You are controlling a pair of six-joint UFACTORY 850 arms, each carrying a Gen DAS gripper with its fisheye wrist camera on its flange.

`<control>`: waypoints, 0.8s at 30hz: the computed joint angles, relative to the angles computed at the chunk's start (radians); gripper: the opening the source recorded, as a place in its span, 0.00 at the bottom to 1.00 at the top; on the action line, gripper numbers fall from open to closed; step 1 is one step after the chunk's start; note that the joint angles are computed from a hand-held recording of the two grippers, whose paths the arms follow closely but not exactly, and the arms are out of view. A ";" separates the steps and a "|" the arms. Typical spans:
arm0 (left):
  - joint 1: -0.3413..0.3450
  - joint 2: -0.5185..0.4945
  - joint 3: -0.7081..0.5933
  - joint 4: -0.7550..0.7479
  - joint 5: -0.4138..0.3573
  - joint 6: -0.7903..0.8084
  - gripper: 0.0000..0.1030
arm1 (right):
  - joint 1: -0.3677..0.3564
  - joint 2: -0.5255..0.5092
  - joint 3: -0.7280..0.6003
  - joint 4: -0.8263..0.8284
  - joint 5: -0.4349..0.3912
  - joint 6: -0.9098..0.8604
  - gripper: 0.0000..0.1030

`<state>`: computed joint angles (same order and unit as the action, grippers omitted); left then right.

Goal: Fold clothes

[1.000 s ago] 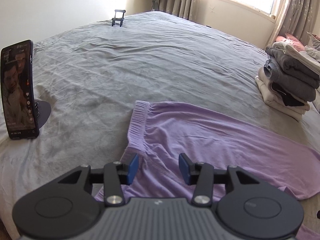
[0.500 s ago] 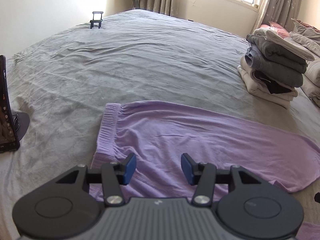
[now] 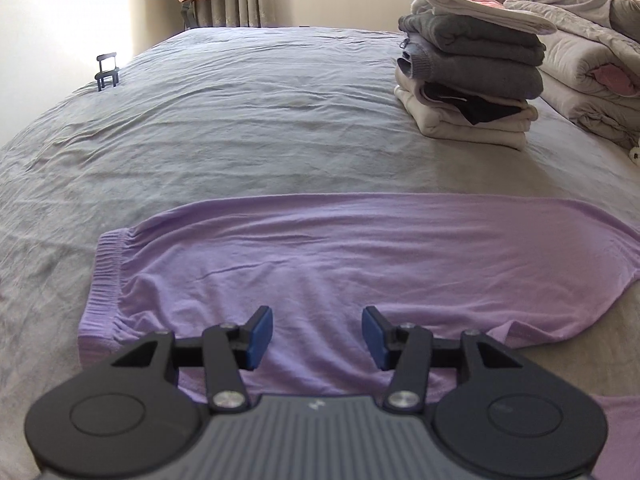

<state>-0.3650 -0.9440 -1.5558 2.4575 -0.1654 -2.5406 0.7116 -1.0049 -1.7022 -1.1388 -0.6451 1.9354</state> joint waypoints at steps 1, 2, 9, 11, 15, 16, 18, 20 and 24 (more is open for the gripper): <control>-0.002 -0.001 0.001 0.005 -0.002 0.006 0.49 | -0.007 0.014 0.028 -0.007 -0.004 0.031 0.73; -0.003 -0.001 0.004 0.005 -0.008 0.016 0.49 | -0.013 0.027 0.057 -0.013 -0.007 0.062 0.73; -0.007 -0.018 -0.023 0.207 -0.005 -0.172 0.49 | -0.044 0.131 0.259 -0.274 -0.015 0.465 0.72; -0.012 -0.028 -0.035 0.344 -0.019 -0.297 0.49 | -0.057 0.142 0.277 -0.333 -0.033 0.515 0.72; -0.026 -0.054 -0.066 0.555 -0.038 -0.480 0.49 | -0.090 0.135 0.276 -0.417 -0.056 0.545 0.65; -0.030 -0.061 -0.074 0.607 -0.043 -0.523 0.49 | -0.100 0.130 0.272 -0.439 -0.061 0.554 0.61; -0.038 -0.074 -0.087 0.679 -0.048 -0.571 0.49 | -0.117 0.110 0.250 -0.457 -0.063 0.540 0.55; -0.047 -0.084 -0.100 0.651 -0.042 -0.519 0.49 | -0.135 0.085 0.223 -0.468 -0.067 0.515 0.54; -0.059 -0.093 -0.105 0.556 -0.062 -0.385 0.49 | -0.171 0.044 0.180 -0.509 -0.052 0.492 0.54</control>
